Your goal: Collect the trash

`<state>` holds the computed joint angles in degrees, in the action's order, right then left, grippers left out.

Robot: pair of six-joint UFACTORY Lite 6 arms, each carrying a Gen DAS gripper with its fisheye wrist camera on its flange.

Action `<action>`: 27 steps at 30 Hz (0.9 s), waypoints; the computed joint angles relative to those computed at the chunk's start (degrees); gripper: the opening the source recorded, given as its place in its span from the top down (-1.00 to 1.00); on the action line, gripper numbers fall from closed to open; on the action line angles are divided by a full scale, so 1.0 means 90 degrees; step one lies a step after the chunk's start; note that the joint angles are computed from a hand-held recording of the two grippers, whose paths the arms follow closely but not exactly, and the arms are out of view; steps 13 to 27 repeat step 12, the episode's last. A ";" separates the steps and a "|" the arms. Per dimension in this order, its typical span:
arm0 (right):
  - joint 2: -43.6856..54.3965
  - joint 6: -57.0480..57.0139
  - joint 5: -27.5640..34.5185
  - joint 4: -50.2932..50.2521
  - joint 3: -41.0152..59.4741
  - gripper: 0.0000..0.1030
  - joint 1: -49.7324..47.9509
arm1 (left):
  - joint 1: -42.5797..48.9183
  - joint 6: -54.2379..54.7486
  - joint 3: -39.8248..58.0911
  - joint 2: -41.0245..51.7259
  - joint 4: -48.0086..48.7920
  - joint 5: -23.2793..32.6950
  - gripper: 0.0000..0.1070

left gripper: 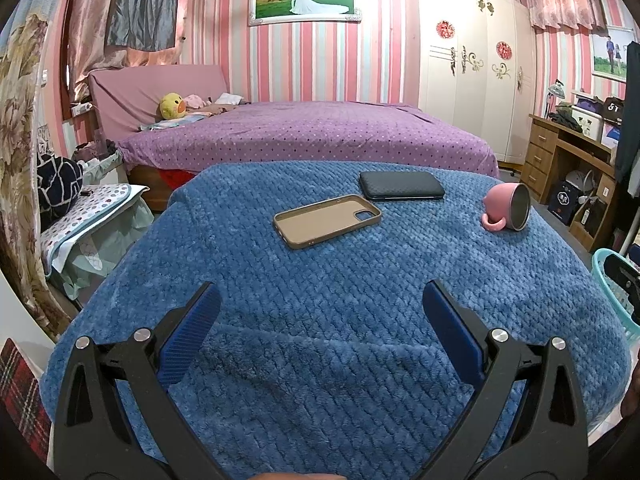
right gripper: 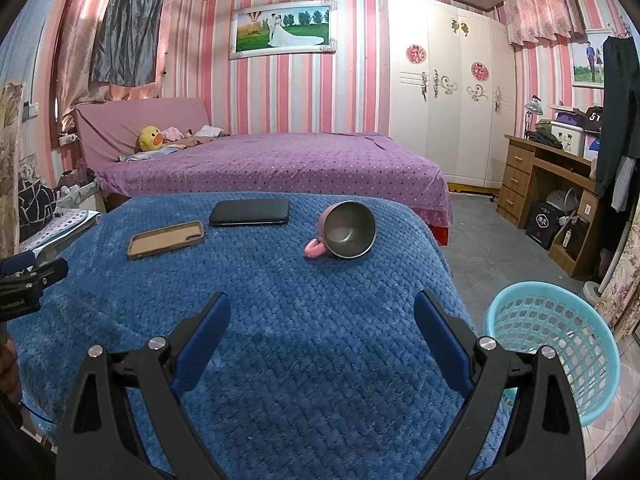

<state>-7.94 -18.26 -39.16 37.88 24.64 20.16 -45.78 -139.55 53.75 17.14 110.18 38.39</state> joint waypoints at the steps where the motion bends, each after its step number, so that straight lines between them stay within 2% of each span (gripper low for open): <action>1: -0.0008 0.0002 0.0000 0.0000 -0.0006 -0.77 0.0005 | -0.0006 -0.0005 -0.0003 0.0001 0.0000 0.0013 -0.83; 27: 0.0029 -0.0062 0.0037 0.0051 0.0038 -0.77 0.0006 | 0.0044 -0.0387 -0.0141 -0.0129 0.0317 -0.0104 -0.83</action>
